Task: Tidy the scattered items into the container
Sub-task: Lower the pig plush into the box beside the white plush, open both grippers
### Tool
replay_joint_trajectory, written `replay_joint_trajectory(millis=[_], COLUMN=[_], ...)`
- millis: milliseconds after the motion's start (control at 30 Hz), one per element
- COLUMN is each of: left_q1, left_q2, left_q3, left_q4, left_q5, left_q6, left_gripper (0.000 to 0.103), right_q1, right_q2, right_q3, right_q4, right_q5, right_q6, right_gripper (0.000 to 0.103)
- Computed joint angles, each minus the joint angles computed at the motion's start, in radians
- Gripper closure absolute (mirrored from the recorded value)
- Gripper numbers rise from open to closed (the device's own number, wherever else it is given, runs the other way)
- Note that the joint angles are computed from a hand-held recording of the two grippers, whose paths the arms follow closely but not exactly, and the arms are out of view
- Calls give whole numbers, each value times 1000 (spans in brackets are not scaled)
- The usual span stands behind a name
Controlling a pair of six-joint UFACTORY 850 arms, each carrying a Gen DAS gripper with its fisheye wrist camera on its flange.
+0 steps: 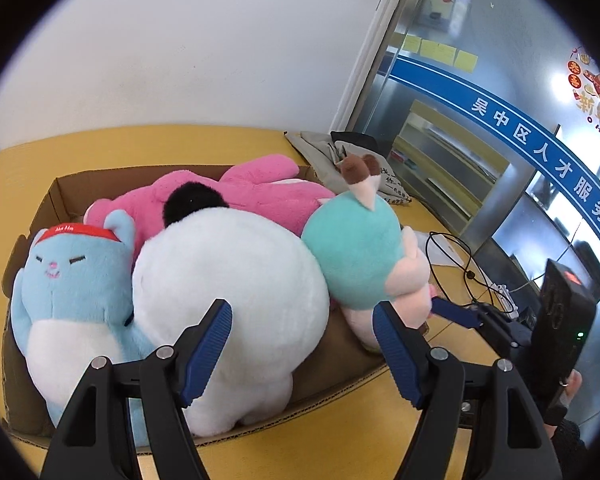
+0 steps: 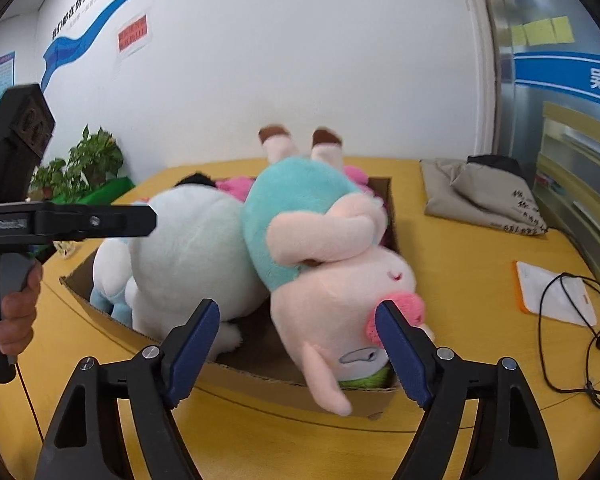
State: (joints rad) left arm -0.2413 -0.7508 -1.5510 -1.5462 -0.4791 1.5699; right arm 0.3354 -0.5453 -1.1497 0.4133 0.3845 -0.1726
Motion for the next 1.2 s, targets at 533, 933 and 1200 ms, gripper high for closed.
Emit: replay_joint_trajectory(millis=[533, 933, 1200], left_q1=[41, 100, 48], left_q2=[57, 163, 297], left_q3=[151, 364, 535], left_q4=[-243, -614, -814], left_q5=[35, 31, 62], left_q6=[272, 534, 793], left_gripper=[30, 30, 30], right_q1=[12, 34, 132], right_q2=[44, 42, 83], right_q3=[60, 68, 105], right_q4=[14, 113, 482], right_q5=[-20, -31, 23], right_q6=[-12, -43, -352], right_gripper=[7, 7, 2])
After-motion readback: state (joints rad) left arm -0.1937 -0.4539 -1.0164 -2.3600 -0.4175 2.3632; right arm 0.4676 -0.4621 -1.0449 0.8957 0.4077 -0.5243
